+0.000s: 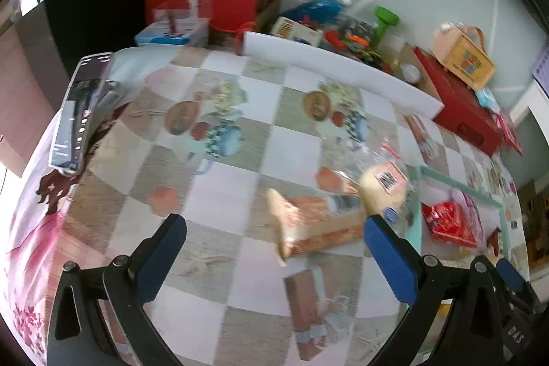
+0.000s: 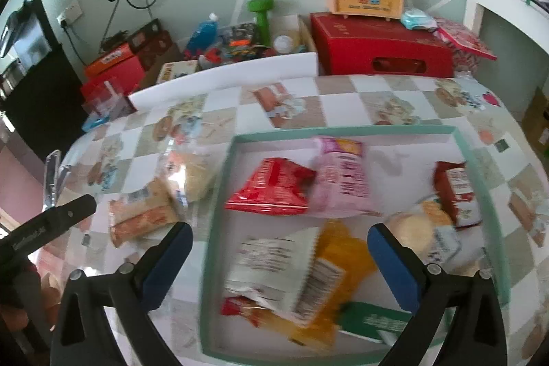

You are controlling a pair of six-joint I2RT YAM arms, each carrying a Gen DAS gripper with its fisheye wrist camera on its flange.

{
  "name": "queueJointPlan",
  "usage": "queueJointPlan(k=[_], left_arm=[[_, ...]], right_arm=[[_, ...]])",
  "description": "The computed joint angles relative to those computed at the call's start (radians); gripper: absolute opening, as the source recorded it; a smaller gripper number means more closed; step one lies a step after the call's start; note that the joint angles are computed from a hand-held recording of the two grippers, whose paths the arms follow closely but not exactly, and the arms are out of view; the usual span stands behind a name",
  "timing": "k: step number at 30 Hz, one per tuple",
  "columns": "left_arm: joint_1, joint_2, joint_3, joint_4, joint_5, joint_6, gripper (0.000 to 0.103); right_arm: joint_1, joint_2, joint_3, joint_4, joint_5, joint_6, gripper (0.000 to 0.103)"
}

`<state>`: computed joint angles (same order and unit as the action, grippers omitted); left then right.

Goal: Organize snacks
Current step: 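Move both tools back over the orange bread pack and bagged bun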

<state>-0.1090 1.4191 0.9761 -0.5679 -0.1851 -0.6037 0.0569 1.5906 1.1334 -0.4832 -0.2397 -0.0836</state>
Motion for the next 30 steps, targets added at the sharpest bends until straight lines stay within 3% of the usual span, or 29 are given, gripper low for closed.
queueJointPlan(k=[6, 18, 30], left_arm=[[0.070, -0.019, -0.028, 0.018, 0.032, 0.008, 0.103], [0.022, 0.165, 0.046, 0.117, 0.170, 0.014, 0.103], [-0.007, 0.337, 0.121, 0.149, 0.157, 0.018, 0.103]], right_arm=[[0.076, 0.015, 0.005, 0.018, 0.009, 0.013, 0.103], [0.140, 0.086, 0.046, 0.054, 0.094, 0.022, 0.103], [0.092, 0.126, 0.061, 0.053, 0.107, 0.024, 0.103]])
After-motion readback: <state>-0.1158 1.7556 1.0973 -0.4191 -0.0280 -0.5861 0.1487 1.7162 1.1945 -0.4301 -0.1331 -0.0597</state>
